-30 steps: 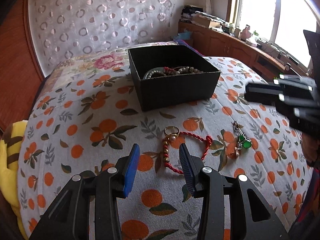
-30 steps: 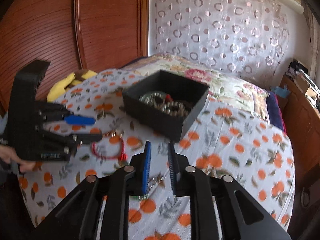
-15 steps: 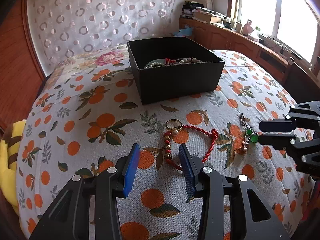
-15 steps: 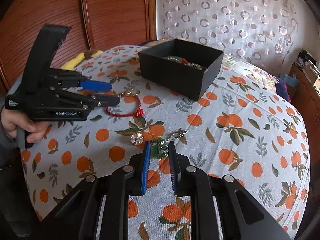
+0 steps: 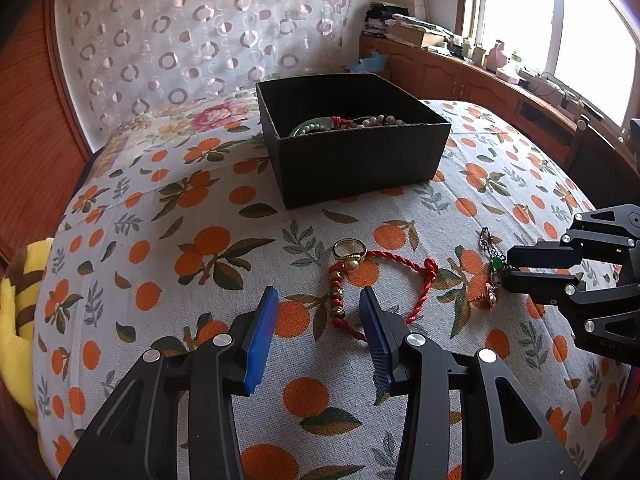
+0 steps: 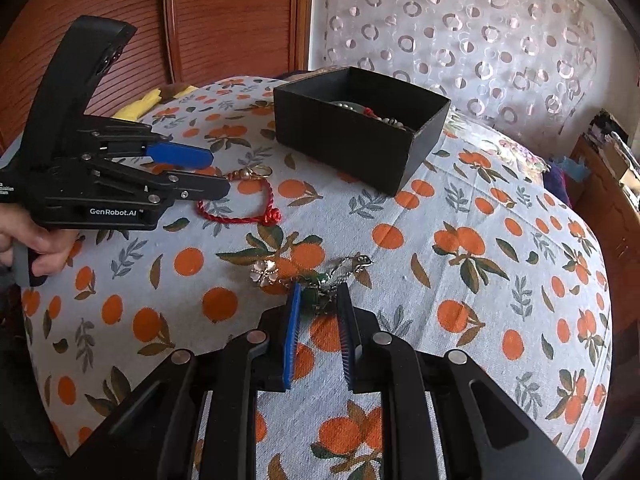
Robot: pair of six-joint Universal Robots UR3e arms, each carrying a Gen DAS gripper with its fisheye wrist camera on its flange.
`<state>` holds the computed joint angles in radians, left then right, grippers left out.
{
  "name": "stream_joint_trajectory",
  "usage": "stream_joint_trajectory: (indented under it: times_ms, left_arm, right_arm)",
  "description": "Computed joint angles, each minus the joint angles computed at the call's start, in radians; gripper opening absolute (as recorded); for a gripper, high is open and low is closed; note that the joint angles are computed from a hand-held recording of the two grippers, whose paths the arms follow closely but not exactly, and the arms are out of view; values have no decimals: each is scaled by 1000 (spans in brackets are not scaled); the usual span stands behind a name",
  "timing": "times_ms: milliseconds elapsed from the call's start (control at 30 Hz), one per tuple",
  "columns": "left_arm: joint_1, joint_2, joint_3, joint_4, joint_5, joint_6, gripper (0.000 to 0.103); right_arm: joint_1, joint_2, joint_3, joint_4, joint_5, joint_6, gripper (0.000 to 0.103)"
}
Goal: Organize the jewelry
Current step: 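Grasp the red string bracelet with the left gripper while the right grasps the green pendant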
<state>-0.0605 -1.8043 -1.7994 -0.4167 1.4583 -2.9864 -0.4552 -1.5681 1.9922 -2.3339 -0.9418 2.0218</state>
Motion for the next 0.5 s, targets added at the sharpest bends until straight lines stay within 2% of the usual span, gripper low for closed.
stream_joint_trajectory:
  times_ms: [67, 100, 233, 367, 500]
  left_arm:
    - [0, 0, -1, 5, 11, -11, 25]
    - [7, 3, -4, 5, -3, -9, 16]
    - [15, -7, 6, 2, -16, -5, 8]
    - [11, -13, 18, -5, -17, 3, 6]
    - [17, 40, -2, 12, -59, -14, 6]
  right_arm:
    - [-3, 0, -3, 8, 2, -2, 19]
    - [-1, 2, -3, 7, 2, 0, 19]
    - [-3, 7, -11, 18, 5, 1, 19]
    - [-2, 8, -9, 9, 2, 1, 19]
    - [-1, 10, -9, 7, 3, 2, 19]
